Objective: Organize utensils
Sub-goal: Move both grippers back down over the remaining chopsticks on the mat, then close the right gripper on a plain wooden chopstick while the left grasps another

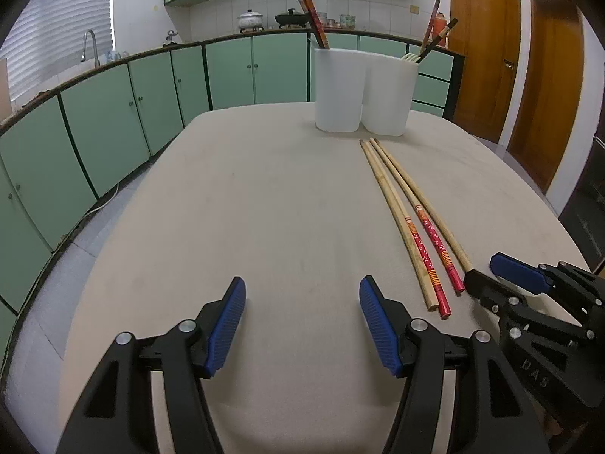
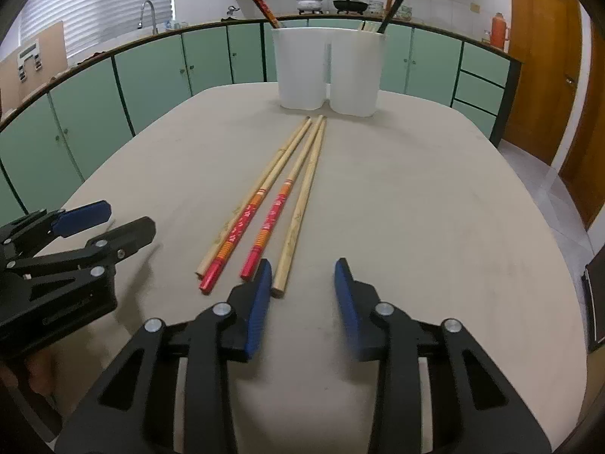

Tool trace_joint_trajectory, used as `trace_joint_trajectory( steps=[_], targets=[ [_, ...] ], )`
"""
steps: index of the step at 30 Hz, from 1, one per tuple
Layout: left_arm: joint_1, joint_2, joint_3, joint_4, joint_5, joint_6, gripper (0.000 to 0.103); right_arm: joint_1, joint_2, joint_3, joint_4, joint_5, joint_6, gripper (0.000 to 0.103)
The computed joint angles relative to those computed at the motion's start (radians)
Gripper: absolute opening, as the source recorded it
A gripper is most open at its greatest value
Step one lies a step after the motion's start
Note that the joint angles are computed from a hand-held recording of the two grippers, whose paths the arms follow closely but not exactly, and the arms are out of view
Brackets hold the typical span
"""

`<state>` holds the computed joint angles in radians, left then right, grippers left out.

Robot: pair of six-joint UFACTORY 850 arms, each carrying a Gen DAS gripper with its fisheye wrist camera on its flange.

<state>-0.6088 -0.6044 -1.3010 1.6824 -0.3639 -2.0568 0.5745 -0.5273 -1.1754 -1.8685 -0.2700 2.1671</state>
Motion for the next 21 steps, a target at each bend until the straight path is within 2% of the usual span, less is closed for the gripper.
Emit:
trace_joint_trajectory(
  steps=[3, 8, 12, 16, 18, 21],
  targets=[
    [0.001, 0.001, 0.002, 0.008, 0.0, -0.012, 0.062, -0.004, 0.004, 0.005, 0.058, -0.031, -0.047, 0.031],
    [0.0, -0.003, 0.0, -0.004, 0.0, -0.002, 0.062, -0.027, 0.025, 0.041, -0.128, 0.007, 0.164, 0.034],
    [-0.002, -0.001, 0.003, 0.01, -0.007, -0.014, 0.062, -0.024, 0.023, 0.04, -0.154, 0.008, 0.179, 0.035],
    [-0.001, -0.001, 0.005, 0.014, -0.001, -0.023, 0.062, -0.016, 0.016, 0.032, -0.126, -0.006, 0.129, 0.025],
    [0.001, 0.002, 0.007, 0.023, 0.014, -0.042, 0.062, -0.01, 0.01, 0.023, -0.097, -0.014, 0.073, 0.01],
    [-0.003, 0.001, 0.004, 0.025, 0.04, -0.046, 0.062, -0.013, 0.009, 0.02, -0.115, -0.002, 0.082, 0.007]
  ],
)
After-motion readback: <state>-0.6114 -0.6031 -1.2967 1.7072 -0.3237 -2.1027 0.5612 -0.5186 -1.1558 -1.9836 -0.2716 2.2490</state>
